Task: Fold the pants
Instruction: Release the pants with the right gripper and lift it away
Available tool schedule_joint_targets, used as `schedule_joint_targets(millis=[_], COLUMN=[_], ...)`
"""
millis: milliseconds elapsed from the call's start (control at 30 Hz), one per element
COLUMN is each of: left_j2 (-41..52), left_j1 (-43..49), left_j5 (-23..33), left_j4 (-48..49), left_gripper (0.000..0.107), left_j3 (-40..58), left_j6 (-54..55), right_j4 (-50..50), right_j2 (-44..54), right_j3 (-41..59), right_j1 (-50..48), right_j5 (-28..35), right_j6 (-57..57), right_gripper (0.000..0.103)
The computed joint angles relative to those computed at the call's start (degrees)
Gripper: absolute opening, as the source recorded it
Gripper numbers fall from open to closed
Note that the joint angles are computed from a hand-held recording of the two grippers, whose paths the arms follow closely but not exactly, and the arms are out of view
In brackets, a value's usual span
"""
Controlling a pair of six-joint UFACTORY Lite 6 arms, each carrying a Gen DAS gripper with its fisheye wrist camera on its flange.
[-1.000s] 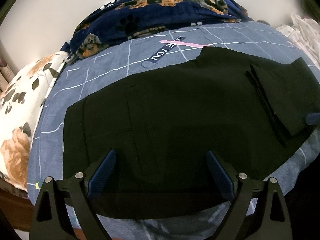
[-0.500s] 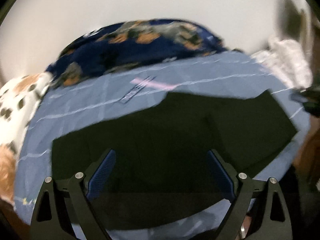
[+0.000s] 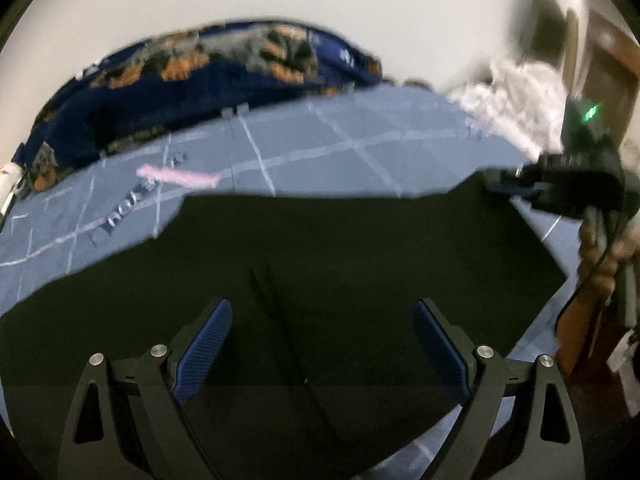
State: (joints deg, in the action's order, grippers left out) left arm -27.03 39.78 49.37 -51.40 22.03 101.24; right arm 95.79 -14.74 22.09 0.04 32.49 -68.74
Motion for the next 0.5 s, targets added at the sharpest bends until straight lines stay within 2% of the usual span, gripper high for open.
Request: schedule_joint_targets(millis=[133,167,233,367,500], left_j2=[6.2,6.8,6.1,5.8,5.6], left_j1=[-2.3,-1.3,-0.3,-0.9,-1.0], left_j5=[-6.5,-6.0,-5.3,-6.2,-6.3], left_j4=[1.1,0.2,0.1,-0.9,-1.4], left_gripper=[0.092,0.092,0.092,0.092,0.093], left_j3=[-0.7,-0.7,-1.3,-1.8,-2.2], left_j6=[-1.9,-0.6,0.5,1.4,2.1], right_j4=[5.0,6.0,8.1,7.2,6.0], right_j2=[6.4,7.9,12.0,13.7,21.1], right_j3=[0.0,-0.4,-1.3,-1.5,-0.7], right_j1=[-3.4,-5.2,-10.5,-13.3,-21.4], right_j5=[0.0,0.8,7.9,11.5,22.6], right_j6=[-5.9,-7.6,-11.5,-11.7,-12.2], right_gripper=[0.008,0.0,0.0,0.0,0.0])
